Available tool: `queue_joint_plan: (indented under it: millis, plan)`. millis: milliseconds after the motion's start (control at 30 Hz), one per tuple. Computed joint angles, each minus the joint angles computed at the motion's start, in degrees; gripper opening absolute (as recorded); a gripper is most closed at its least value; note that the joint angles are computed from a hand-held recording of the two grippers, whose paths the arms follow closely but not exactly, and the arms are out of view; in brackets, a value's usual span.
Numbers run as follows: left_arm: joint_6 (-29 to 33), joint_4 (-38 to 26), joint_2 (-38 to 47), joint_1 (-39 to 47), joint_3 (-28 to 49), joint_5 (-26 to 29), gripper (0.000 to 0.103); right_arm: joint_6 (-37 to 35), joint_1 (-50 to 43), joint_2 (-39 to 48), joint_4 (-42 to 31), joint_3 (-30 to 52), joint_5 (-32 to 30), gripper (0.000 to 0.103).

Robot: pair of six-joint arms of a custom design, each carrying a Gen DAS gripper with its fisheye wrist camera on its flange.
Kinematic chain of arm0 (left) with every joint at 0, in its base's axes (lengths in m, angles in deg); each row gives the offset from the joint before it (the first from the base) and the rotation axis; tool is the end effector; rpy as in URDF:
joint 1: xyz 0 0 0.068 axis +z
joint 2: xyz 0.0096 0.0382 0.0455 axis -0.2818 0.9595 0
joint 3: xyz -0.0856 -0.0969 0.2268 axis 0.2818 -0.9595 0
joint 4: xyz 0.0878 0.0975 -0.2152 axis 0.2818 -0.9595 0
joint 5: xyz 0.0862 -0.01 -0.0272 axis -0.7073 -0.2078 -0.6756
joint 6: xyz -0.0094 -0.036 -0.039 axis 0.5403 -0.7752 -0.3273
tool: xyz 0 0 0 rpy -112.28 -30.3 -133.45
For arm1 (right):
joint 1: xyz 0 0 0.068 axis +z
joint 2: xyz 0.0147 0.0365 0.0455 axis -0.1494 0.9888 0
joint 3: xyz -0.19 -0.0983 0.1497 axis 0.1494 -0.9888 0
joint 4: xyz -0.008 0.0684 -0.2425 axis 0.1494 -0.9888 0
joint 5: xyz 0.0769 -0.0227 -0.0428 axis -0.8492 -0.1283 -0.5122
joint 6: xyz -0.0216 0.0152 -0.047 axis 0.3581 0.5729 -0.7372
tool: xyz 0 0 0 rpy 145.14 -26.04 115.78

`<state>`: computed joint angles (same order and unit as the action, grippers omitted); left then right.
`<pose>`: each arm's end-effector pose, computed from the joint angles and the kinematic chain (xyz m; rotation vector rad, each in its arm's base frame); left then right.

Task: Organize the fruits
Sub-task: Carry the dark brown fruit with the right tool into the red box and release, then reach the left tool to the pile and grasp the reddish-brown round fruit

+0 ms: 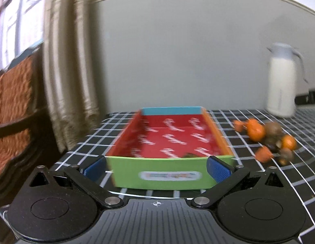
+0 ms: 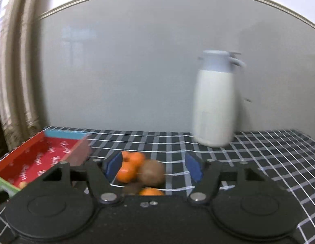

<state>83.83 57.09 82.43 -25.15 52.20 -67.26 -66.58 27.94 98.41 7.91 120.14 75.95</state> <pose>0.3177 -0.0468 -0.0289 0.2049 1.9195 0.0276 0.3170 0.2034 0.0187 0.2334 1.9145 -0.1306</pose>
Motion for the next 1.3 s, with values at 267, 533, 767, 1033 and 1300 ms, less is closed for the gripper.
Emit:
queue_joint_plan:
  millis: [267, 533, 767, 1033, 1300]
  plan:
    - [-4.1, -2.9, -2.5, -8.2, -0.5, 0.5, 0.103, 1.0, -1.7, -2.1, 3.9, -7.0, -1.3, 0.068]
    - [-5.7, -3.8, -0.8, -17.5, 2.2, -3.8, 0.103, -1.0, -1.7, -1.4, 5.4, -8.0, -0.3, 0.068]
    - [-10.2, -13.6, -1.4, -25.3, 7.3, -12.9, 0.103, -1.1, -4.1, -1.1, 10.5, -14.3, -0.3, 0.068]
    - [-15.2, -20.9, -0.9, -29.3, 13.0, -20.1, 0.103, 1.2, -7.8, -1.8, 13.8, -20.8, 0.3, 0.068]
    - [-19.3, -31.1, -0.3, -31.1, 19.5, -20.6, 0.077, 3.2, -10.6, 0.0, 19.3, -25.5, -1.1, 0.068]
